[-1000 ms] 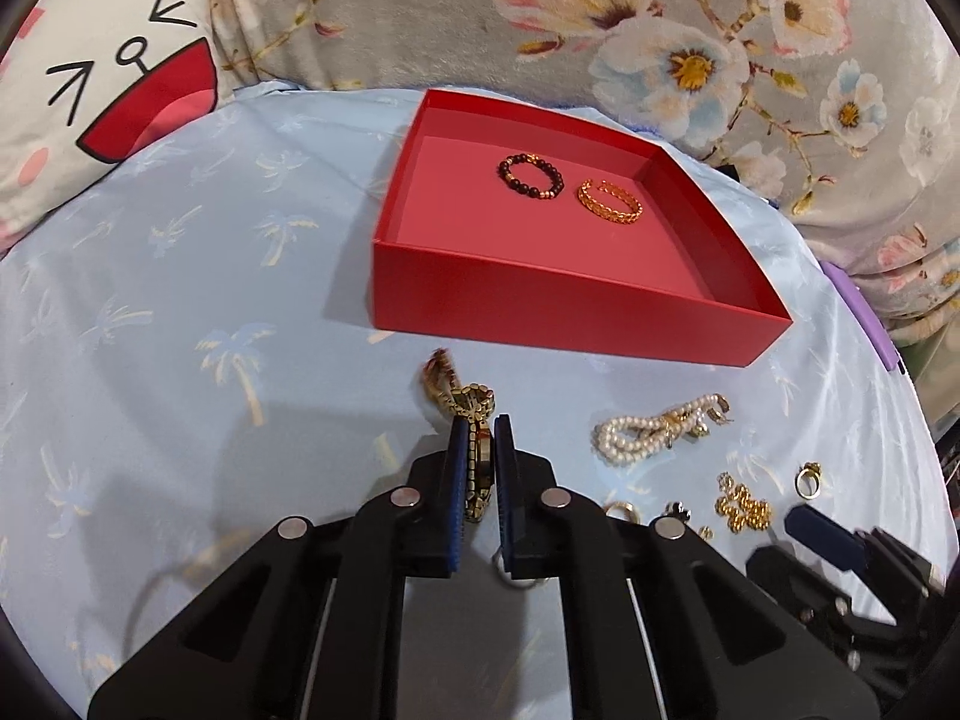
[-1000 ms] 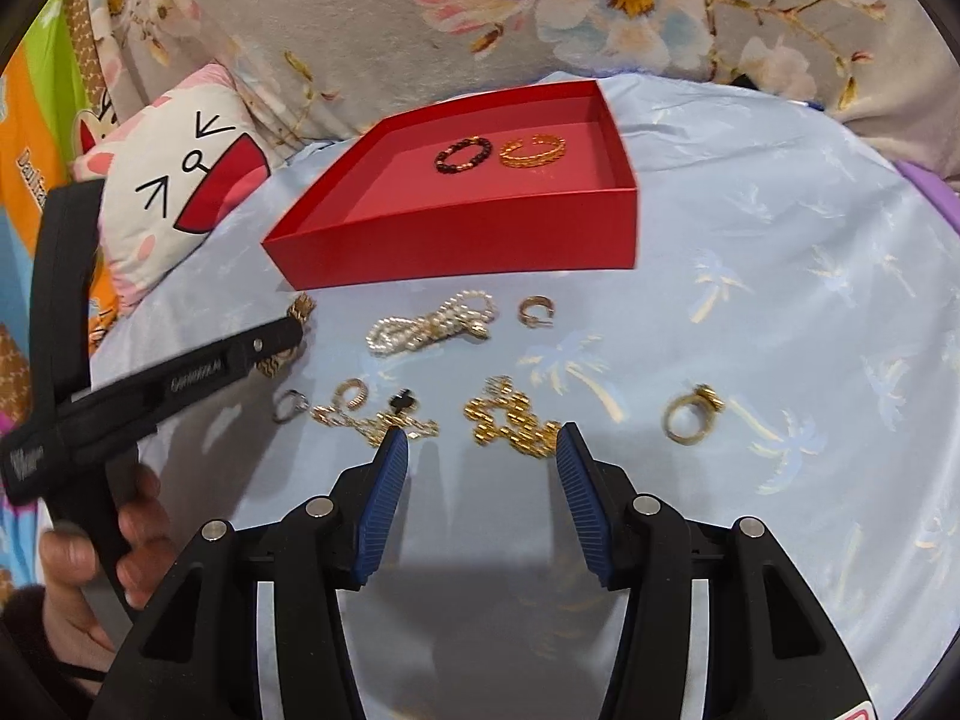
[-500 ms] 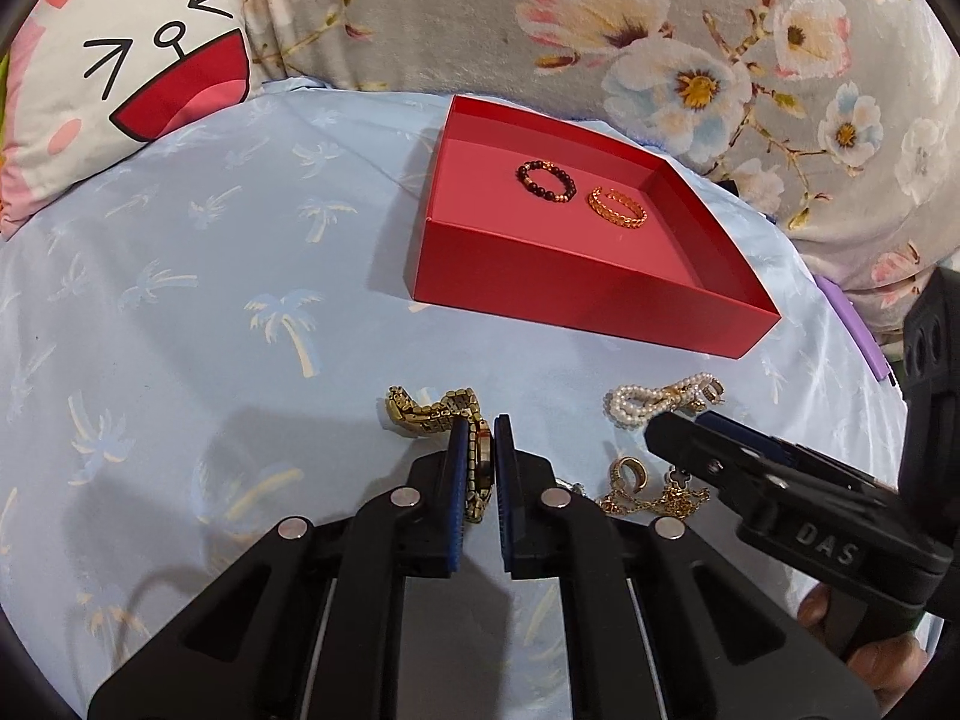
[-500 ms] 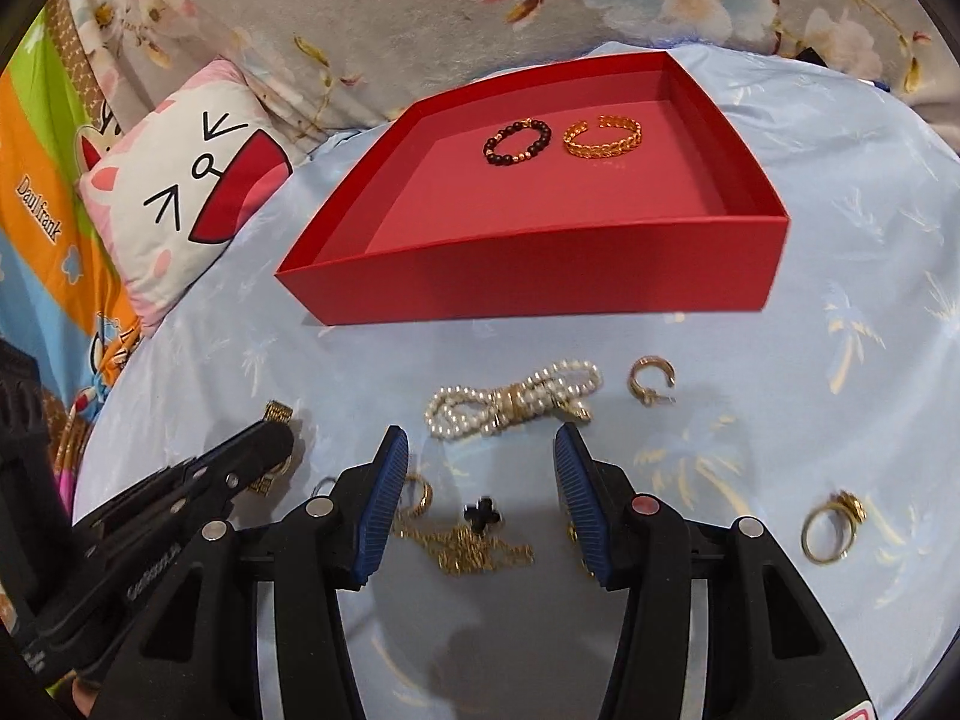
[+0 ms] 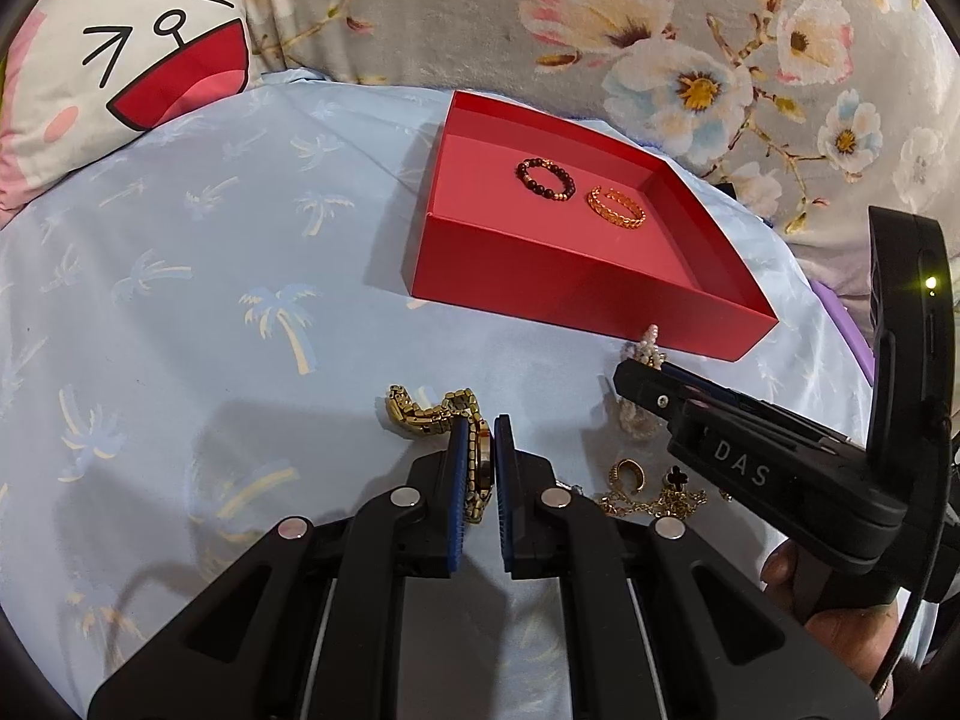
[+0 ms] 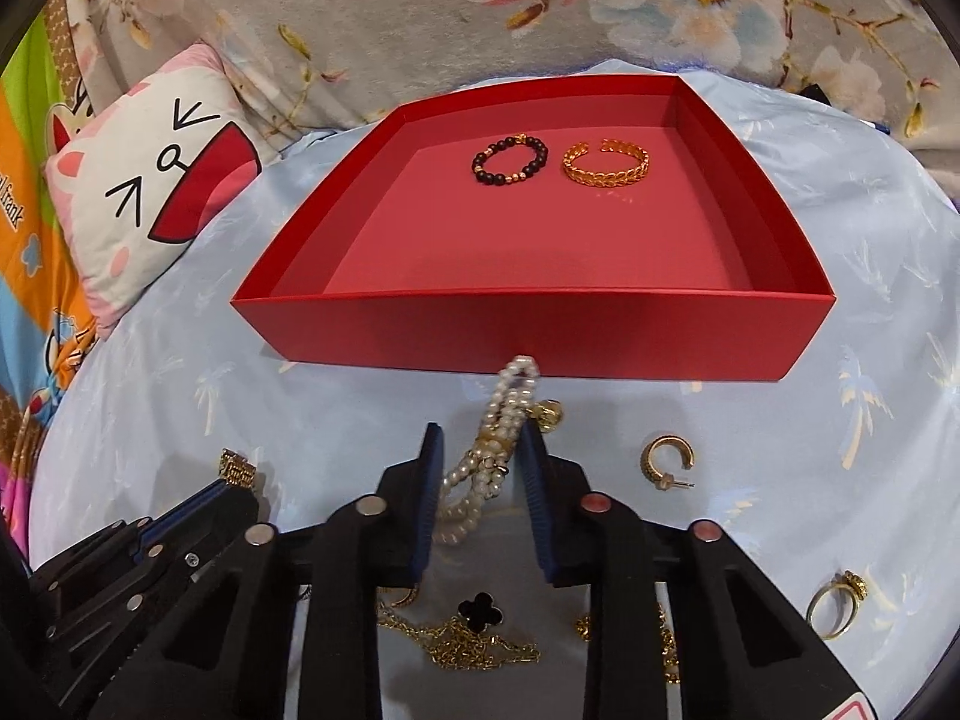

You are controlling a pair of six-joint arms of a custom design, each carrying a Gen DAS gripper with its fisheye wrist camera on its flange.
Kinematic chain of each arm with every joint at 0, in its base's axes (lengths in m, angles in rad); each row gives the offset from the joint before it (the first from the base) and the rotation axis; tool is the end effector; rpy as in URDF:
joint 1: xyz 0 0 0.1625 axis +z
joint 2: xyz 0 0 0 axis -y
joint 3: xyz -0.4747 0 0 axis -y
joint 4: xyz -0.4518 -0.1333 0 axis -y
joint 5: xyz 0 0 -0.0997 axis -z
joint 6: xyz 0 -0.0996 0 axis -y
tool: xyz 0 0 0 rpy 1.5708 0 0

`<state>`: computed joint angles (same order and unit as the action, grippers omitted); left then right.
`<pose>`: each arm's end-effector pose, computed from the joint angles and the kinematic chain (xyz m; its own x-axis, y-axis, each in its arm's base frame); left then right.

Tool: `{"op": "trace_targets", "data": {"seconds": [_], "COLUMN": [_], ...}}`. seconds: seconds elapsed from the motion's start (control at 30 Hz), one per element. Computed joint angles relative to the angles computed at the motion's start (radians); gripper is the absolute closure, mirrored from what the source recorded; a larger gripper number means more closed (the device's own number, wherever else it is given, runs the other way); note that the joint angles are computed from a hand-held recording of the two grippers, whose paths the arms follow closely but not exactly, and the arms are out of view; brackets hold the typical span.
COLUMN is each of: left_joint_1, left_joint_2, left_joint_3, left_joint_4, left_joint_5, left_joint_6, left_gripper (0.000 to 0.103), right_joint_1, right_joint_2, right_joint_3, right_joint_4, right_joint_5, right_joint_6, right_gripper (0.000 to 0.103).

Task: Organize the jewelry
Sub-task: 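Grasp the pearl strand with the right tool while the left tool holds the watch, then carry the watch and pearl strand into the red box and release both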

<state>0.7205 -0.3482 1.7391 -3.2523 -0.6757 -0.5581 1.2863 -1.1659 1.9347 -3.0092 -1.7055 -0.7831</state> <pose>-0.3420 -0.5811 -0.1512 -0.8738 -0.0612 -0.4824 0.3032 0.7070 -0.6389 -0.0677 -0.6586 0.2692 -0.8128 -0.2771 0.5125 -0.4985 0.7860 -0.3656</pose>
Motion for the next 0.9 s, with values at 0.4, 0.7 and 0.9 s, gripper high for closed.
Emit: {"op": "trace_targets", "data": {"seconds": [0.4, 0.7, 0.9], "left_joint_1": [-0.004, -0.020, -0.042], "left_joint_2": [0.002, 0.004, -0.002], "left_joint_3": [-0.003, -0.015, -0.012], "left_joint_4": [-0.002, 0.078, 0.117], "left_joint_5": [0.007, 0.077, 0.091], "left_joint_6": [0.001, -0.035, -0.037], "left_gripper": [0.095, 0.095, 0.095], "right_joint_1": [-0.058, -0.124, -0.142], "right_joint_2": [-0.078, -0.182, -0.222], "right_joint_3": [0.048, 0.133, 0.138], "right_joint_4": [0.022, 0.012, 0.037], "right_joint_5": [0.095, 0.151, 0.176], "right_joint_6": [0.030, 0.029, 0.019], "right_gripper": [0.089, 0.089, 0.089]}}
